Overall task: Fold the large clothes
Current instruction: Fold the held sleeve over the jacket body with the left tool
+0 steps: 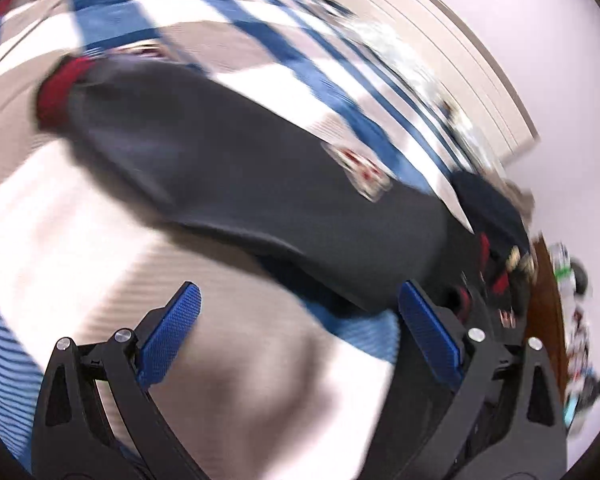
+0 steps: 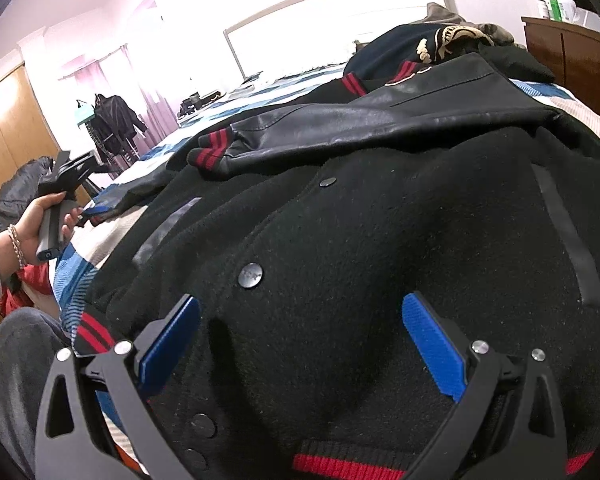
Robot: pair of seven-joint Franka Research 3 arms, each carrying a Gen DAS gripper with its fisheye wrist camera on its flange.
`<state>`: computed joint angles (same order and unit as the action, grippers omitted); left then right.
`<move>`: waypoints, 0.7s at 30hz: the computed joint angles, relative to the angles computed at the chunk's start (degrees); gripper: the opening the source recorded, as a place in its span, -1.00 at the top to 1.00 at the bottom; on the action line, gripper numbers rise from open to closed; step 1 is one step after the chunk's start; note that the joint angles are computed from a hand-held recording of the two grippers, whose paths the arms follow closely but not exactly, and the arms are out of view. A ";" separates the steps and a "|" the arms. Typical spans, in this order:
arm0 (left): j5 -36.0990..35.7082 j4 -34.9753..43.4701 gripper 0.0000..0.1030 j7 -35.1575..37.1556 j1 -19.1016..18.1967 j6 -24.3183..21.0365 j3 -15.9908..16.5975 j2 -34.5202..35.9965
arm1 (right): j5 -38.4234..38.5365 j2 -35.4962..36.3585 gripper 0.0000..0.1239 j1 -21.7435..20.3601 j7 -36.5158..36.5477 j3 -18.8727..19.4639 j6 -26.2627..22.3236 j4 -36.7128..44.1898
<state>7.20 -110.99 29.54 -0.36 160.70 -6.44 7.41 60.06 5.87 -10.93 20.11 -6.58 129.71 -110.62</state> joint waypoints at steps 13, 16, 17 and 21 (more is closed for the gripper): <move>-17.68 -9.64 -0.88 7.23 7.94 13.39 -0.04 -1.09 | 1.58 -1.03 -0.60 0.65 -3.94 0.19 3.07 -2.28; -24.37 -7.42 -0.88 14.24 11.30 16.16 -3.56 1.55 | 1.47 -0.99 -0.60 0.75 -4.01 0.06 3.08 -2.21; -26.31 -6.94 -0.88 16.30 12.65 16.43 -4.94 2.07 | 1.47 -0.99 -0.60 0.77 -4.08 0.05 3.20 -2.24; -23.30 -3.91 -0.88 14.47 11.23 15.81 -2.34 4.68 | 1.76 -1.13 -0.60 0.92 -4.72 0.08 3.91 -2.57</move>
<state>-16.09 -114.90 44.00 10.87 176.52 -8.78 12.09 61.81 4.74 -10.01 15.39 -6.50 133.62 -113.19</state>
